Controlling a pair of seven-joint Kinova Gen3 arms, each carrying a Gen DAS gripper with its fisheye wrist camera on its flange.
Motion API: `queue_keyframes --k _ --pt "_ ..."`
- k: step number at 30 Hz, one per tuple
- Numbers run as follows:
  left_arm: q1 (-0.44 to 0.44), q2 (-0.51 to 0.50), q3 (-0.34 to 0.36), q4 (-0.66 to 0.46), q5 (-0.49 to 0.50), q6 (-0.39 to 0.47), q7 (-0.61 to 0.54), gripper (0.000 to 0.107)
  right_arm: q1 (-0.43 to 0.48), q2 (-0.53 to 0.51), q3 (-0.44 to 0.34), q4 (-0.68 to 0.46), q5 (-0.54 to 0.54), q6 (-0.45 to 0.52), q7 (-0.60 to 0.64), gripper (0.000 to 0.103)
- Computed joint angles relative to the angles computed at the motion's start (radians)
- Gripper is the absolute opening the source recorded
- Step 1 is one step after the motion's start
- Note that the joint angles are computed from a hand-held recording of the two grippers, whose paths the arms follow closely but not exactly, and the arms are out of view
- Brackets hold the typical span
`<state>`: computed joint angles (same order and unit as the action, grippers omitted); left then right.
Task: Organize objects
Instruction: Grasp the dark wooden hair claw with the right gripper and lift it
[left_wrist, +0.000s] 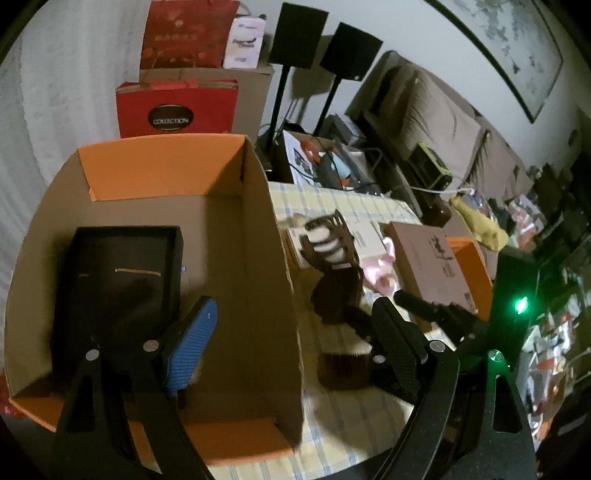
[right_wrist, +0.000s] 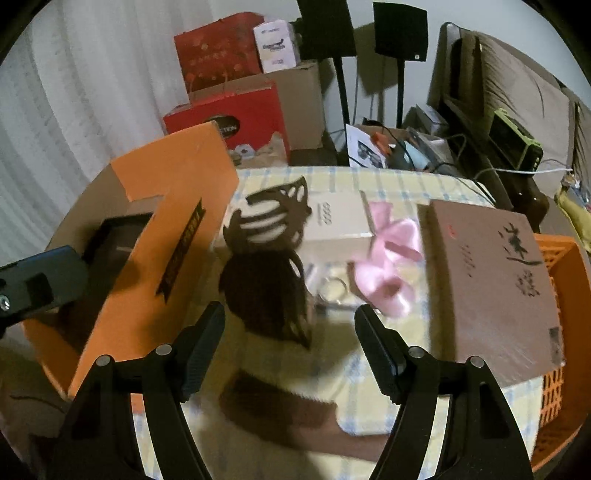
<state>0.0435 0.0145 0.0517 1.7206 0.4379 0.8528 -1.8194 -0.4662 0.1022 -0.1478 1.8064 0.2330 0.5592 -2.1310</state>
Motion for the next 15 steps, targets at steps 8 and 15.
queue_keyframes --k 8,15 --pt "-0.016 0.033 -0.001 -0.031 0.025 0.007 0.000 0.084 -0.059 0.050 0.034 -0.004 0.125 -0.045 -0.152 0.081" --pt "-0.026 0.048 0.002 -0.033 0.034 0.011 -0.007 0.084 -0.071 0.088 0.047 -0.024 0.138 -0.056 -0.164 0.084"
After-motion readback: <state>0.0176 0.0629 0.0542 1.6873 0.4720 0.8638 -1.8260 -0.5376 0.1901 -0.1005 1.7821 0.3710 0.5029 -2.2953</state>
